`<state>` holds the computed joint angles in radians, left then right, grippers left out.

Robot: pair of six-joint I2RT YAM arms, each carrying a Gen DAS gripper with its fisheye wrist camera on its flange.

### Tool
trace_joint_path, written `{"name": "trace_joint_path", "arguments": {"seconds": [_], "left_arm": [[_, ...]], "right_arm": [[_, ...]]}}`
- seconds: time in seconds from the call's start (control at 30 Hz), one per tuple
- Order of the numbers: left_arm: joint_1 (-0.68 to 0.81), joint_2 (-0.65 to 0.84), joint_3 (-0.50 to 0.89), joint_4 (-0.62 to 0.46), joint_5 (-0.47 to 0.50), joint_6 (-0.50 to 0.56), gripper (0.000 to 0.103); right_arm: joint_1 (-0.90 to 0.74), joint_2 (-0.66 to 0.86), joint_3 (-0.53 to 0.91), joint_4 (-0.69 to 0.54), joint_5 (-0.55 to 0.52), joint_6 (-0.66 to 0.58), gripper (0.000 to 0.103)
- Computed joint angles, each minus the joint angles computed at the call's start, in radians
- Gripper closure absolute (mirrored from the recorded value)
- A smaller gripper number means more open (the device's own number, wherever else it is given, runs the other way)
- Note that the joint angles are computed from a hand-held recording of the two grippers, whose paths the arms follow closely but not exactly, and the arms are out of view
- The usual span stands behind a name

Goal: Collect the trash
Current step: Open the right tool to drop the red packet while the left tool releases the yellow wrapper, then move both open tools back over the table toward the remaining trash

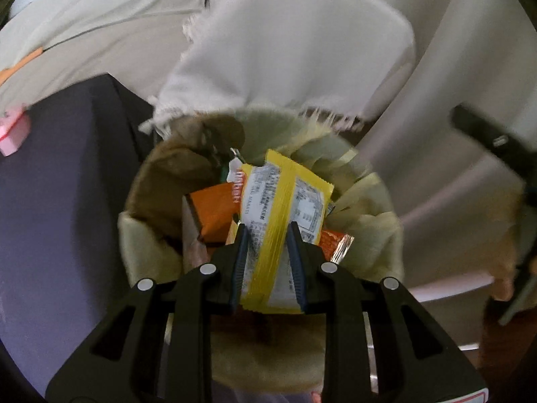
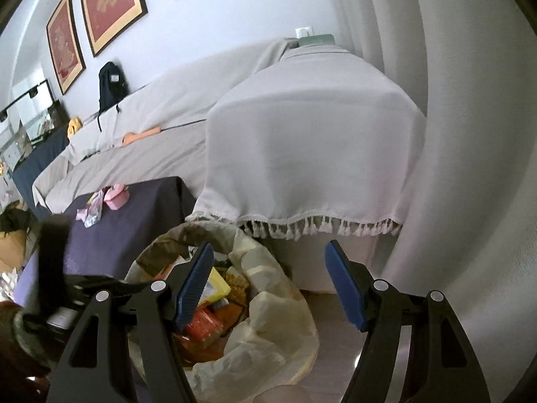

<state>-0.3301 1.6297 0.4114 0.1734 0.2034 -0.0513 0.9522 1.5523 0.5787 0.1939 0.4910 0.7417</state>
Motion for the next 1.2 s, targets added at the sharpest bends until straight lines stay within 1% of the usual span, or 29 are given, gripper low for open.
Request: {"name": "trace_joint_path", "arguments": {"seconds": [0.07, 0.13, 0.17, 0.23, 0.27, 0.33, 0.43, 0.47, 0.57, 0.67, 0.73, 0.83, 0.93, 1.07, 1.2], "left_arm": [[-0.02, 0.073, 0.033, 0.027, -0.018, -0.007, 0.074], [-0.02, 0.111, 0.047, 0.047, -0.006, -0.007, 0.067], [-0.019, 0.114, 0.043, 0.058, -0.001, -0.008, 0.065], [-0.018, 0.077, 0.01, 0.078, 0.017, -0.016, 0.058], [-0.009, 0.061, 0.001, 0.074, 0.03, -0.012, 0.057], [0.021, -0.01, -0.027, 0.042, 0.062, -0.002, 0.053], [0.06, -0.166, -0.095, -0.002, 0.096, 0.016, 0.048], [0.075, -0.224, -0.114, -0.027, 0.105, 0.029, 0.048], [0.16, -0.42, -0.157, -0.149, 0.152, 0.085, 0.046], [0.276, -0.569, -0.168, -0.271, 0.201, 0.139, 0.046], [0.416, -0.668, -0.165, -0.367, 0.249, 0.206, 0.046], [0.657, -0.738, -0.144, -0.481, 0.336, 0.339, 0.044], [0.91, -0.697, -0.092, -0.563, 0.433, 0.497, 0.043], [1.176, -0.557, 0.001, -0.621, 0.521, 0.657, 0.043], [1.333, -0.436, 0.075, -0.611, 0.515, 0.74, 0.042]], "right_arm": [[-0.011, 0.009, -0.003, 0.018, -0.008, 0.001, 0.038], [-0.018, 0.026, 0.001, 0.033, -0.016, 0.004, 0.038], [-0.02, 0.028, 0.001, 0.037, -0.019, 0.004, 0.038], [-0.018, 0.036, 0.007, 0.039, -0.015, 0.002, 0.038], [-0.018, 0.034, 0.004, 0.041, -0.014, 0.001, 0.038], [-0.014, 0.038, 0.01, 0.048, -0.012, -0.001, 0.037], [0.001, 0.04, 0.023, 0.051, -0.005, -0.001, 0.037], [0.007, 0.044, 0.034, 0.048, 0.0, -0.004, 0.037], [0.027, 0.049, 0.069, 0.023, 0.008, -0.008, 0.037], [0.059, 0.069, 0.121, -0.002, 0.025, -0.022, 0.037], [0.072, 0.085, 0.154, -0.01, 0.023, -0.038, 0.037], [0.093, 0.119, 0.213, -0.018, 0.002, -0.053, 0.037], [0.116, 0.18, 0.305, -0.049, -0.021, -0.06, 0.037], [0.16, 0.31, 0.491, -0.121, -0.042, -0.088, 0.037], [0.19, 0.465, 0.722, -0.249, -0.038, -0.11, 0.037]]}}
